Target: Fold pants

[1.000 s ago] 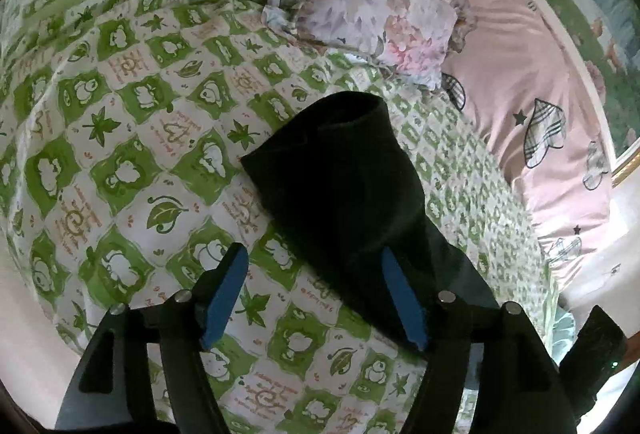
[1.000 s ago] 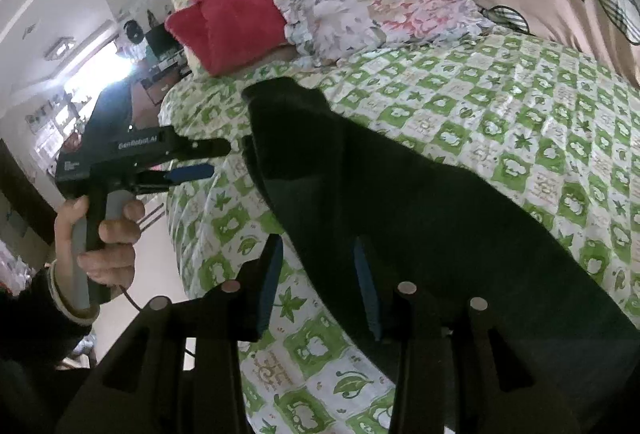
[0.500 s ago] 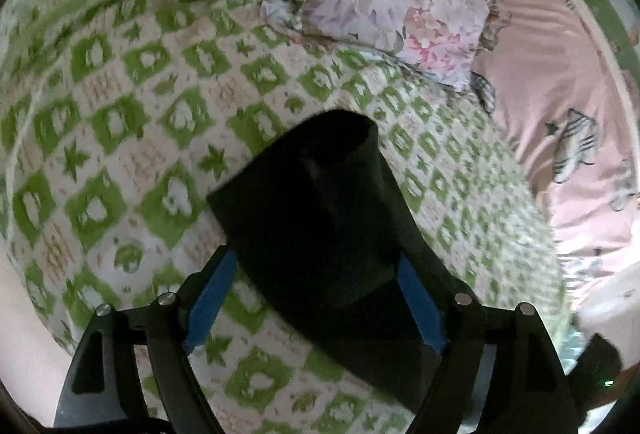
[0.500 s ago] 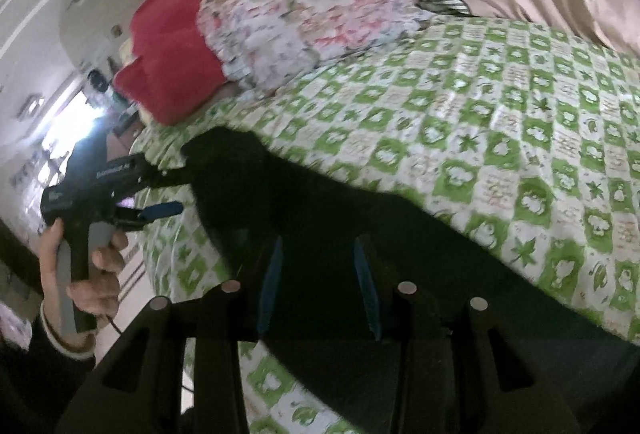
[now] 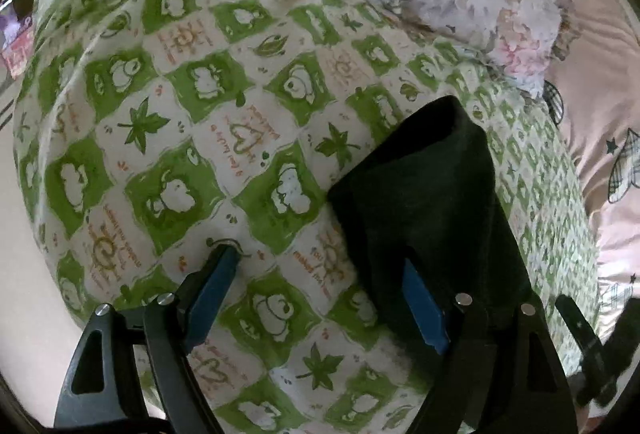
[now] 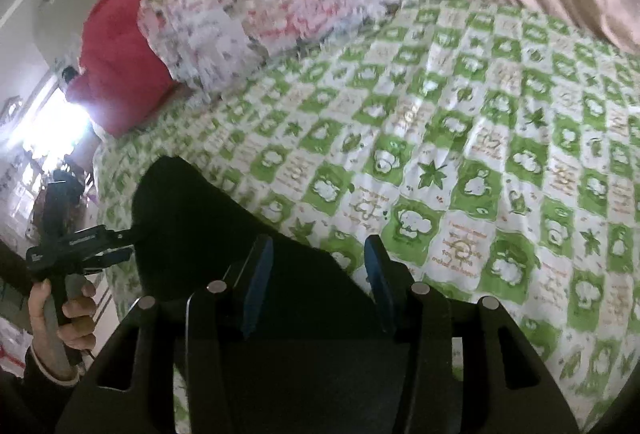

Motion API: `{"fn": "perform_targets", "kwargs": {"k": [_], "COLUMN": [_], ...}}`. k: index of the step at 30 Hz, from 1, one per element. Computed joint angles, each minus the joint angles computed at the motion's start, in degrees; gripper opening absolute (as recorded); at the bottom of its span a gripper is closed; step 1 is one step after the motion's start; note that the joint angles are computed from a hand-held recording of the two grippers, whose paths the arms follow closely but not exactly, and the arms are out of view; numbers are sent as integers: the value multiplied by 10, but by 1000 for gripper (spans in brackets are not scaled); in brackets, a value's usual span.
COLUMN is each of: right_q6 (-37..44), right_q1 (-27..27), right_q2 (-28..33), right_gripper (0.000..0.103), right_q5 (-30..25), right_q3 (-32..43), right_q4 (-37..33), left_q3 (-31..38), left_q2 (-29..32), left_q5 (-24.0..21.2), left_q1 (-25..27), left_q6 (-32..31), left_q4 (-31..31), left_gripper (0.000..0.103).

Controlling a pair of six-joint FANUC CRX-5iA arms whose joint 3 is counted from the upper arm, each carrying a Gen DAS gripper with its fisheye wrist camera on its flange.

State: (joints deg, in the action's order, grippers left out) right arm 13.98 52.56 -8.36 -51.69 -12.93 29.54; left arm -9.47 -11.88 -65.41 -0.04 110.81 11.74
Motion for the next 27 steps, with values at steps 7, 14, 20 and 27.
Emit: {"fn": "perform_targets", "kwargs": {"k": [7,14,20,27], "right_q6": [194,269,195,79], "right_q1": [-47,-71,-29,29], "right_q2": [62,82,44,-2], "right_gripper": [49,16,12,11], "right_q5": [-27,-30,-8,-14], "right_q3": [82,117,77,35], "right_q4": [-164,-227,-131,27], "left_q3": [4,22,-21,-77], "left_q2": [11,31,-4,-96], "left_q5": [23,59,111,147], "left_q1": [-18,-45,-30,7], "left_q6": [-32,-42,-126,-237], "left_q4": [-9,-43,39,169], "left_gripper": [84,77,15,14]}}
